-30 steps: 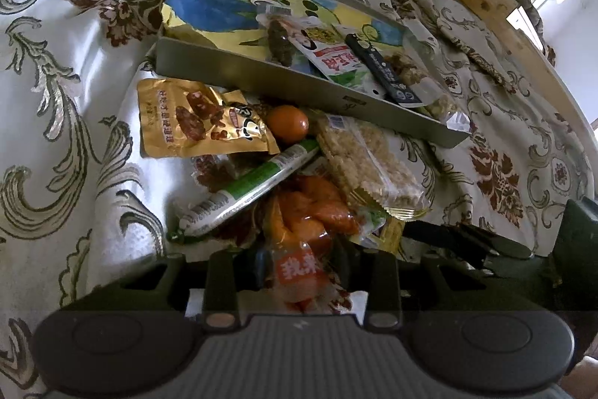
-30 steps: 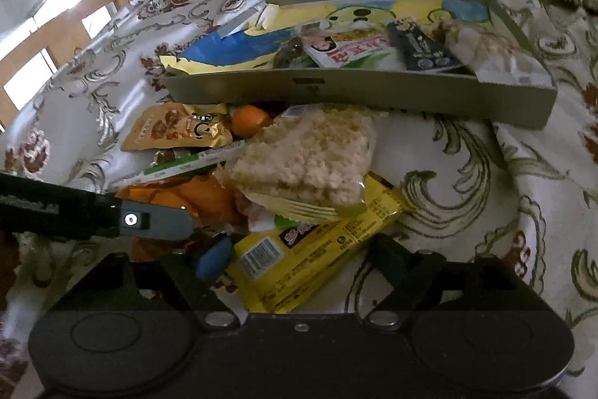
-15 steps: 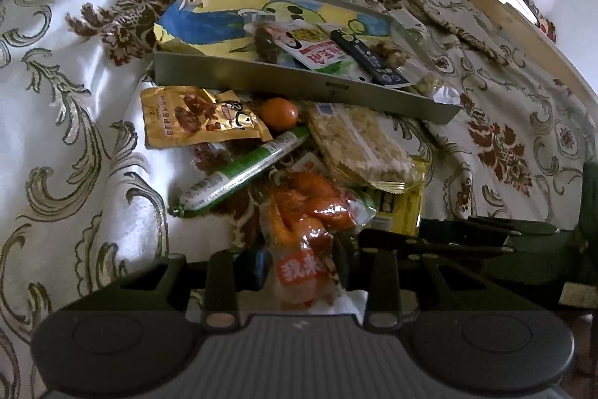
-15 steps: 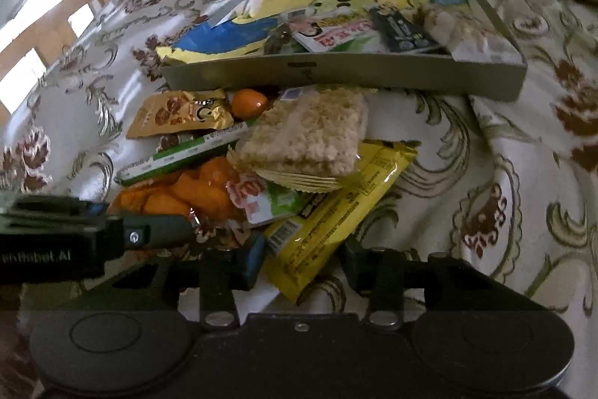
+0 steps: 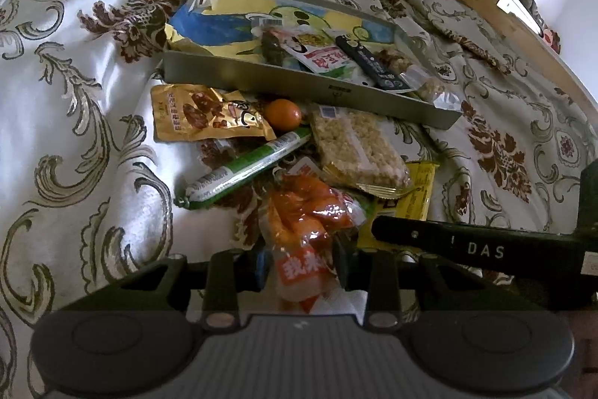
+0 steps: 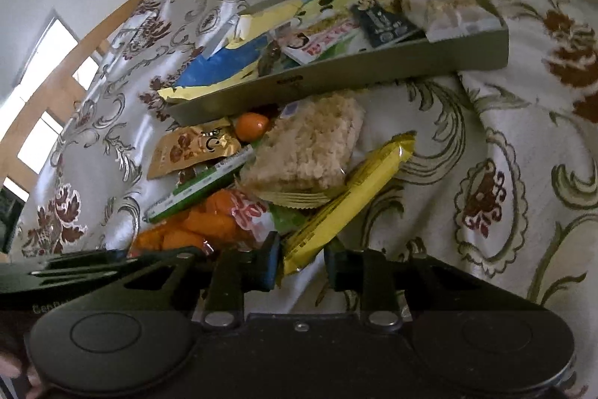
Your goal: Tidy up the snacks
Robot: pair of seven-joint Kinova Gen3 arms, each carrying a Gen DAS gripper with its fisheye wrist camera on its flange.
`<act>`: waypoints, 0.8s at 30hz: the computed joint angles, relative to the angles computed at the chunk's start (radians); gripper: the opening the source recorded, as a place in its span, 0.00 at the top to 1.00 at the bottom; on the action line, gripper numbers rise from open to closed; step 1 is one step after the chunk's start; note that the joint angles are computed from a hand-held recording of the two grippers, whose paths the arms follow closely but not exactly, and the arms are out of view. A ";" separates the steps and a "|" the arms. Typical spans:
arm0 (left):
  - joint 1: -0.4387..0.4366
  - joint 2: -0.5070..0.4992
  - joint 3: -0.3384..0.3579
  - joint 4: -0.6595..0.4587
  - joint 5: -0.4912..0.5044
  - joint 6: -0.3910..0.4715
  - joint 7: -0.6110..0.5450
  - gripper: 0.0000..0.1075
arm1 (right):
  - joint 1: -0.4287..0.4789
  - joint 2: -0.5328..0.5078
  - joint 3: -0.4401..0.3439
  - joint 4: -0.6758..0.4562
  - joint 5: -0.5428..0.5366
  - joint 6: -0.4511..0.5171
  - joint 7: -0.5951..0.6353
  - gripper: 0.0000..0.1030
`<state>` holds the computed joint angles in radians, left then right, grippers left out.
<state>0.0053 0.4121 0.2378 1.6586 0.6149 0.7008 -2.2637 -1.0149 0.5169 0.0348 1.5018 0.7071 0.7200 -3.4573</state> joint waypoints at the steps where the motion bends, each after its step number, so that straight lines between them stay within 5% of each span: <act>1: 0.001 -0.005 -0.001 0.005 -0.001 -0.003 0.001 0.65 | 0.001 0.001 -0.006 -0.011 -0.008 0.018 0.014 0.76; 10: 0.059 -0.081 -0.036 0.061 -0.073 -0.035 0.103 0.65 | -0.026 -0.030 -0.035 -0.015 -0.029 0.122 -0.014 0.84; 19: 0.056 -0.179 -0.042 0.162 -0.041 -0.069 0.109 0.65 | -0.050 -0.044 -0.059 -0.006 0.025 0.169 -0.080 0.86; 24: 0.057 -0.196 -0.056 0.179 -0.021 -0.069 0.117 0.65 | -0.011 -0.047 -0.060 0.037 0.003 0.102 -0.148 0.72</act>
<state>0.0625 0.2157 0.1823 1.8372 0.5944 0.6314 -2.1471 -1.0264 0.4699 -0.0252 1.5384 0.7101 0.8217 -3.6055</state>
